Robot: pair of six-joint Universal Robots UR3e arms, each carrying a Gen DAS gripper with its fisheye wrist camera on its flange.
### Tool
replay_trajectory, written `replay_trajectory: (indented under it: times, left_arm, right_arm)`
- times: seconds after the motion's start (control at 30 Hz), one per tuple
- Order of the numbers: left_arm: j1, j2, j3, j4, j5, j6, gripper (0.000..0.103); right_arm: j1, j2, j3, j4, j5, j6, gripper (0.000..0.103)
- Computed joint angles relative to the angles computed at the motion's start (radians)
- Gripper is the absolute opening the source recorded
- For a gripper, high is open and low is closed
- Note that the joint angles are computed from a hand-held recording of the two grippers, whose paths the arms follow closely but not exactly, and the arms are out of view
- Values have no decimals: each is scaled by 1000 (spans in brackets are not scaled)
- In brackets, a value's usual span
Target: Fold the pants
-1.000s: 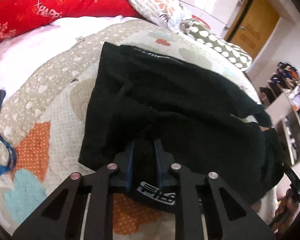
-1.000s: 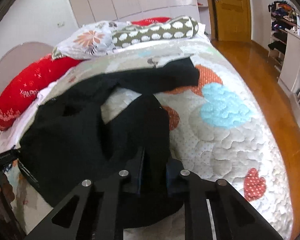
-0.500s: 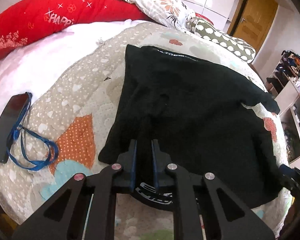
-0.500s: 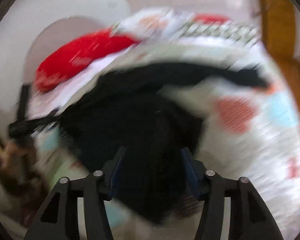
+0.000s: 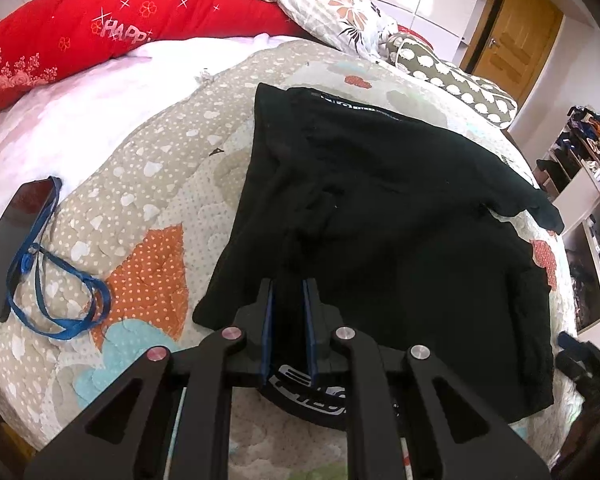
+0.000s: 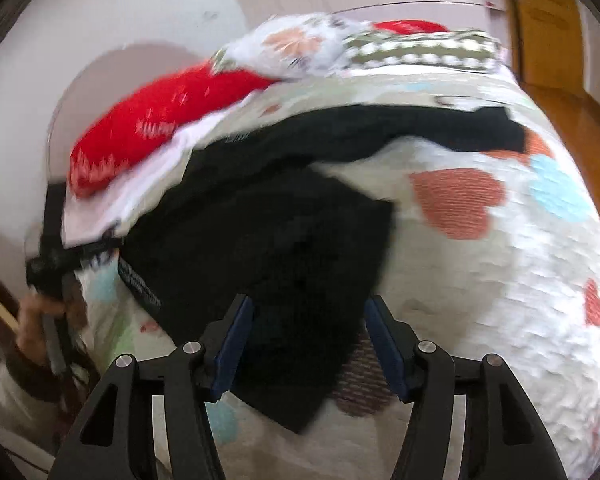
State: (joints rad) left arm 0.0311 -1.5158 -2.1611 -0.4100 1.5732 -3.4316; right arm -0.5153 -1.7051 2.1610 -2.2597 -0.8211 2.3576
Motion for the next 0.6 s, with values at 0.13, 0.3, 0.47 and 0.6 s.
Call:
replay_trajectory:
  times: [0.13, 0.3, 0.47, 0.6]
  left_arm:
    - [0, -1, -1, 2, 0, -1, 11]
    - [27, 31, -15, -13, -36, 12, 12]
    - [31, 55, -43, -5, -39, 15, 15]
    - [35, 46, -47, -9, -53, 4, 17]
  right_arm:
    - [86, 92, 2, -110, -64, 27, 21]
    - [-121, -126, 47, 101, 50, -139, 6]
    - [-451, -226, 38, 214, 79, -209, 6]
    - [-512, -111, 69, 79, -30, -168, 6]
